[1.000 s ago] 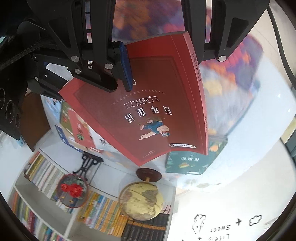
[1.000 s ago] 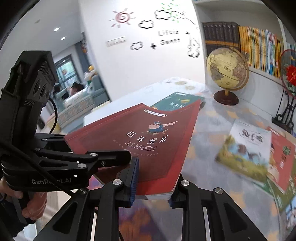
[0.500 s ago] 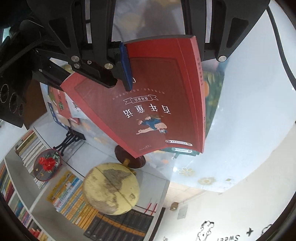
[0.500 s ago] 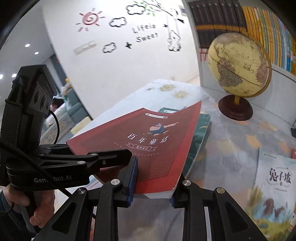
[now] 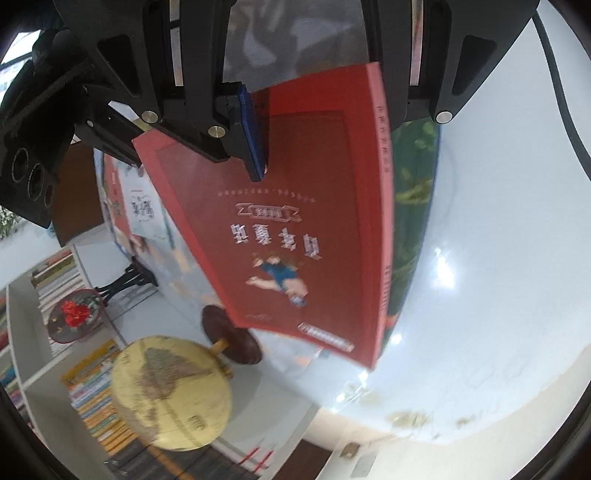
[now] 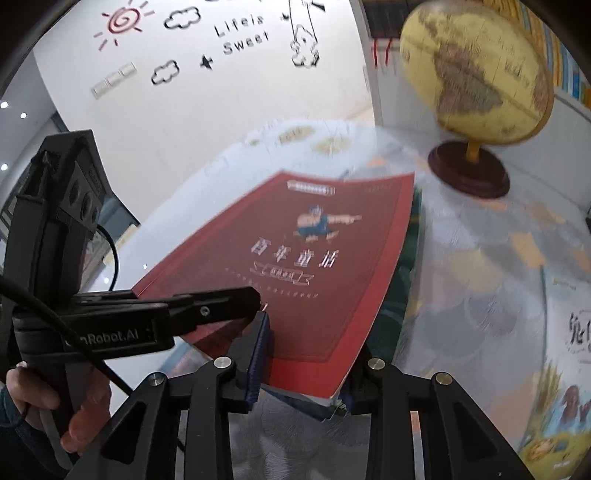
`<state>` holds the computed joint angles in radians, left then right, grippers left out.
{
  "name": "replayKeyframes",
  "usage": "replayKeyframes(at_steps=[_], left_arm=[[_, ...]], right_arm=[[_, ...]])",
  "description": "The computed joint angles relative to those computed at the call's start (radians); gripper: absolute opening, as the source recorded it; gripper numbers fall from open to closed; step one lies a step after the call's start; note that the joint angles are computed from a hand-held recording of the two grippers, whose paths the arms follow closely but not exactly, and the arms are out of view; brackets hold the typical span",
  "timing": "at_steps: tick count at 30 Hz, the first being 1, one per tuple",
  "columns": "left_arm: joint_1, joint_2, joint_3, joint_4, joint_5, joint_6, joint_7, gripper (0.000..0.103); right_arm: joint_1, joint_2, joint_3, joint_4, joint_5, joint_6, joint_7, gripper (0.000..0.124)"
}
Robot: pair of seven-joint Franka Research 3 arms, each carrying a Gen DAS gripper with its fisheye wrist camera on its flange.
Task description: Organize books
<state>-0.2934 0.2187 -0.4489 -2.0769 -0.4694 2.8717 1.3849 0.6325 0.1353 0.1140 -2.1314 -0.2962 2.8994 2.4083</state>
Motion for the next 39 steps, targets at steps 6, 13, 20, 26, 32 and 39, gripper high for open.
replayKeyframes(at_steps=[6, 13, 20, 26, 32, 39], left_arm=[[0.02, -0.068, -0.016, -0.088, -0.136, 0.006, 0.081, 0.036], [-0.059, -0.217, 0.09, -0.245, -0.043, -0.004, -0.088, 0.037], [-0.158, -0.267, 0.141, -0.231, -0.033, -0.082, -0.036, 0.037], [-0.213, -0.115, 0.063, -0.016, -0.066, -0.172, 0.109, 0.04], [-0.28, 0.104, 0.002, 0.257, 0.161, -0.278, 0.014, 0.044], [-0.435, 0.353, 0.071, 0.577, 0.437, -0.324, -0.316, 0.044]], right_arm=[[-0.006, 0.026, 0.004, 0.004, 0.095, -0.035, 0.039, 0.039], [-0.015, -0.013, 0.034, -0.007, 0.175, -0.143, -0.018, 0.053], [-0.038, -0.243, 0.097, -0.249, 0.133, -0.192, 0.148, 0.053], [-0.108, -0.582, 0.185, -0.542, 0.219, -0.273, 0.304, 0.053], [-0.216, -0.894, 0.182, -0.721, 0.255, -0.377, 0.315, 0.053], [-0.343, -1.027, 0.031, -0.828, 0.252, -0.326, 0.022, 0.053]])
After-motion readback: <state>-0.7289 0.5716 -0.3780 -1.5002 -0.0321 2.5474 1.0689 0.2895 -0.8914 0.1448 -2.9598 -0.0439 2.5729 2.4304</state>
